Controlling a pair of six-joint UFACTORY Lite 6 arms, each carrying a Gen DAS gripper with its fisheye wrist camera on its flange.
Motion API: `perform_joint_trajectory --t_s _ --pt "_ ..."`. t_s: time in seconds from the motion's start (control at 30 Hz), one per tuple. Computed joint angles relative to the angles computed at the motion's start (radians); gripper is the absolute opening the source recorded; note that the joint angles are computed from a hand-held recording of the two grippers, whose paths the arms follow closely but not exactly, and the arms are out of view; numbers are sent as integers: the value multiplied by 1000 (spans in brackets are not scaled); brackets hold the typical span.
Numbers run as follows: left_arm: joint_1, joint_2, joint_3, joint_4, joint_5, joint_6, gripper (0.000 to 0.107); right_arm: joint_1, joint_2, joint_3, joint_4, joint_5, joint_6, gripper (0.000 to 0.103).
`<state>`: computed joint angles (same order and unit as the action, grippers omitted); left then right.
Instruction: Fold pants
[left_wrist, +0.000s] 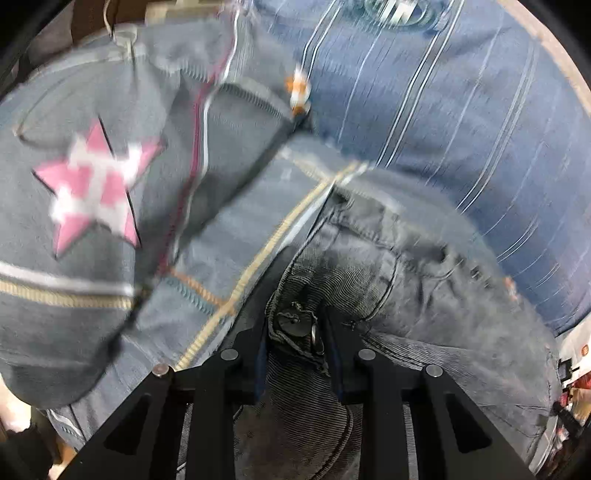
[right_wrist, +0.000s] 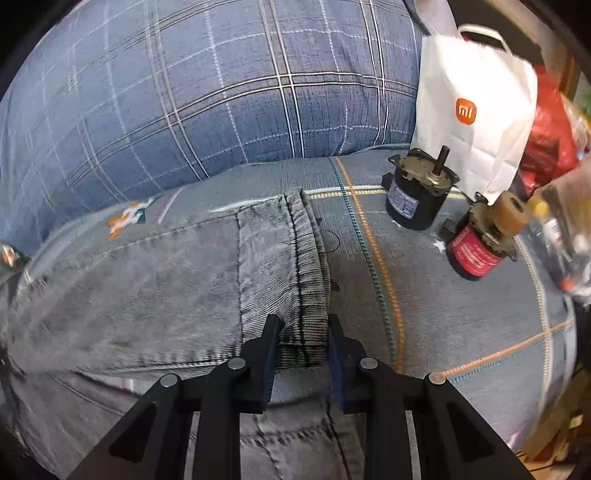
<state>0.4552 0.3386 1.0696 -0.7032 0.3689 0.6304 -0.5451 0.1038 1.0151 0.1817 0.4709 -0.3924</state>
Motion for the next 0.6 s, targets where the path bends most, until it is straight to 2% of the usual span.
perform_joint_trajectory --t_s 0.07,0.1,0.17,0.23,0.27,0.33,0.5,0.53,0.6 --pt "2 61 36 79 14 -77 49 22 98 -17 -123 -43 80 38" --pt "15 49 32 72 16 -70 54 13 112 -6 -122 -61 71 59" --pt "47 12 35 39 51 -21 56 -39 81 11 6 -27 -43 83" --pt "58 -22 49 49 44 -15 62 -103 74 70 208 60 -207 84" --pt "59 -27 72 46 43 -8 68 -123 86 102 264 85 -249 84" --pt "64 14 165 -22 79 49 71 -141 136 196 351 149 -303 84" --pt "-24 359 592 81 251 -102 71 -107 311 394 418 205 -267 84" --pt "-30 427 691 129 311 -156 71 -99 350 432 420 208 -243 84" --pt "-60 577 885 237 363 -294 71 -88 419 497 432 220 -224 84"
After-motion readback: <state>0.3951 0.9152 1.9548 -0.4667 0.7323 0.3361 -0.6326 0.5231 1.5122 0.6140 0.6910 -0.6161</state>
